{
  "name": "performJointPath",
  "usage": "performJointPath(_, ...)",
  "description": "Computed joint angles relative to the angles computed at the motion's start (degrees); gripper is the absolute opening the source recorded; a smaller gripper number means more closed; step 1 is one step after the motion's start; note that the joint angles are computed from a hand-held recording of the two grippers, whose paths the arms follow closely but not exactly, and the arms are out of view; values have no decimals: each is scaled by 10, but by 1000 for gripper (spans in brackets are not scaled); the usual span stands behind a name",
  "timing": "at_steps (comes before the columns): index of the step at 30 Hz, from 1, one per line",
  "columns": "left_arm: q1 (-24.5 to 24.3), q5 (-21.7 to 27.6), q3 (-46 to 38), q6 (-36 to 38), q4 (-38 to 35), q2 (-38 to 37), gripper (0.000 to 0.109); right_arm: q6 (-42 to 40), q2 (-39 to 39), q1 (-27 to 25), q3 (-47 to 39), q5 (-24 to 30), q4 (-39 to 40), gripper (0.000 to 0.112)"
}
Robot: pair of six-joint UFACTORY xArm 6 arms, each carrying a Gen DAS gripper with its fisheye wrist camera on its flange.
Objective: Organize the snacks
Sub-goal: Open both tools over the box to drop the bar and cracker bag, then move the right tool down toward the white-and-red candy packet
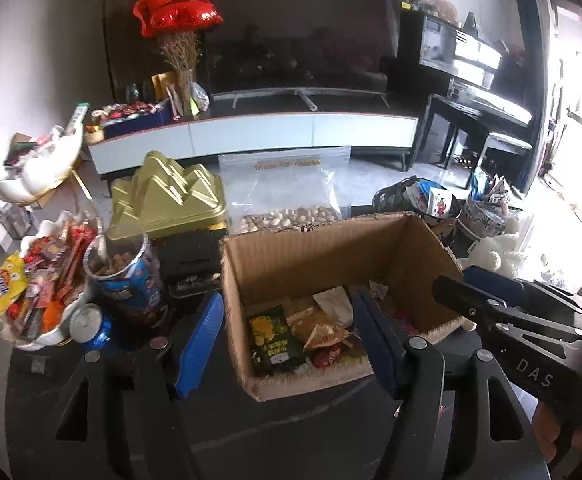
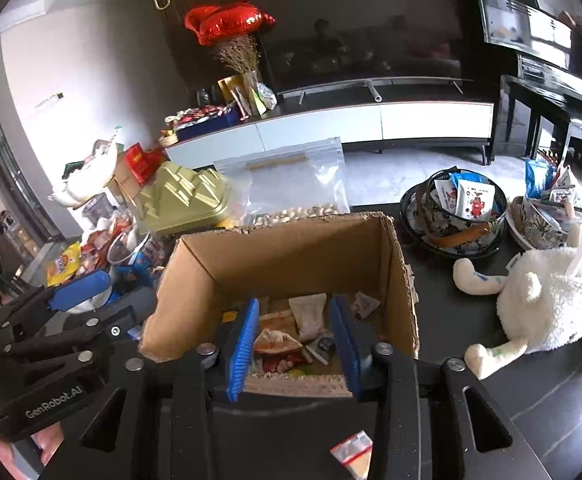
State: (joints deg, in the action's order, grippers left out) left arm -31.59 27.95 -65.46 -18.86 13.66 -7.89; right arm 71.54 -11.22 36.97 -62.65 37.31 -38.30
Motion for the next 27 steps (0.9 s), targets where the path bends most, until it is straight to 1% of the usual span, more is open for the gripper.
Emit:
performJointPath(5, -12, -5, 44, -75, 87, -50, 74, 9, -31, 17, 25, 16, -15, 44)
performJointPath(8, -21, -7, 70, -120, 130, -76, 77, 6, -48, 27, 42, 24, -20, 49)
performJointPath(10, -25, -12, 91, -142, 142, -93, 79, -2, -60, 33, 56, 26, -17, 49)
performJointPath(13, -31, -17, 115, -163, 149, -112, 79, -12, -76, 39, 75, 23, -7, 49)
performJointPath(17, -43, -5, 136, -212, 187, -129, 81, -23, -96, 49, 97, 28, -7, 49)
performJointPath(22, -58, 9, 158, -227, 176, -137, 81, -28, -114, 60, 122, 31, -5, 49)
performJointPath(23, -60, 11, 162, -232, 176, -138, 81, -29, -119, 60, 129, 30, -4, 51)
performJointPath(24, -63, 14, 165, -240, 181, -138, 81, -31, -122, 60, 135, 29, -1, 53)
performJointPath(27, -77, 30, 170, -270, 203, -131, 81, -44, -129, 56, 154, 22, 14, 54)
